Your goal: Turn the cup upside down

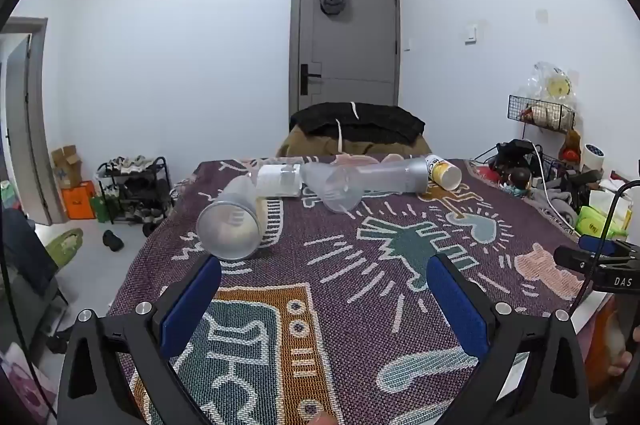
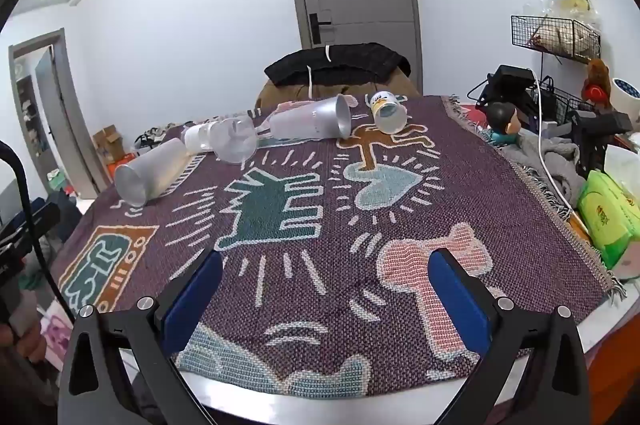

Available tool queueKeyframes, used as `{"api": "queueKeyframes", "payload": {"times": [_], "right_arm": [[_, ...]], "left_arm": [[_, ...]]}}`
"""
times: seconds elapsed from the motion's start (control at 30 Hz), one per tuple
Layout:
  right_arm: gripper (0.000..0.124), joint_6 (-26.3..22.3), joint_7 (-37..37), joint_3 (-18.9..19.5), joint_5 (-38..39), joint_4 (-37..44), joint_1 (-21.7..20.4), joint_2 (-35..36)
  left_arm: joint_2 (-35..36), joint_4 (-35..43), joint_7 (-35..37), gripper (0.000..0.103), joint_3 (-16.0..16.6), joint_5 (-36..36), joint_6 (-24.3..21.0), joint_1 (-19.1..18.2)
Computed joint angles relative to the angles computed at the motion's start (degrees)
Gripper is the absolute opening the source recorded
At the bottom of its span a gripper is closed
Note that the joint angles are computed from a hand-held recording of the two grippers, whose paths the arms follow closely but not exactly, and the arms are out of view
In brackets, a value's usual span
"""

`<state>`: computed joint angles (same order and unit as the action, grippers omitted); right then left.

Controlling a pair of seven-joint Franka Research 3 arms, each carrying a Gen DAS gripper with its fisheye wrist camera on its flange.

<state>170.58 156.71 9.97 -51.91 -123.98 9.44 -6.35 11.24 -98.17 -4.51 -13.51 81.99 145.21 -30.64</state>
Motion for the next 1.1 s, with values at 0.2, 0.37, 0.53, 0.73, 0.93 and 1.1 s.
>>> {"api": "queueKeyframes", "payload": {"times": [0.2,0.37,0.53,0.73,0.93,1.1], "right_arm": [[0.103,-1.30,-2.02,-0.09,1.40,0.67,0.71,0.56],[0.103,-2.90,-3.80,-0.51,2.46,0.99,1.73,0.56],[0.103,-2.36,-3.48,-0.66,1.82,0.96,1.66,0.56],[0.103,-2.45,-2.09,-0.42,-0.15,0.97,1.56,0.29],[0.103,-3.07,-3.32,-0.58,0.95,1.25,1.96,0.39],[0.103,-3.05,-3.38,-0.51,0.93,1.15,1.95,0.28]], "left_arm": [[-0.63,-0.72,-1.11,0.103,0.02,1.25,0.21,0.05],[-0.68,-0.92,-1.19,0.103,-0.25,1.30,0.43,0.38],[-0.89,-1.13,-0.89,0.103,-0.50,1.01,0.44,0.68],[-0.99,-1.04,-0.62,0.103,-0.46,0.83,0.49,0.51],[-1.48,-1.62,-0.09,0.103,-0.57,0.60,0.79,0.72],[-1.19,-1.26,0.14,0.103,-0.61,0.11,0.94,0.76]]}}
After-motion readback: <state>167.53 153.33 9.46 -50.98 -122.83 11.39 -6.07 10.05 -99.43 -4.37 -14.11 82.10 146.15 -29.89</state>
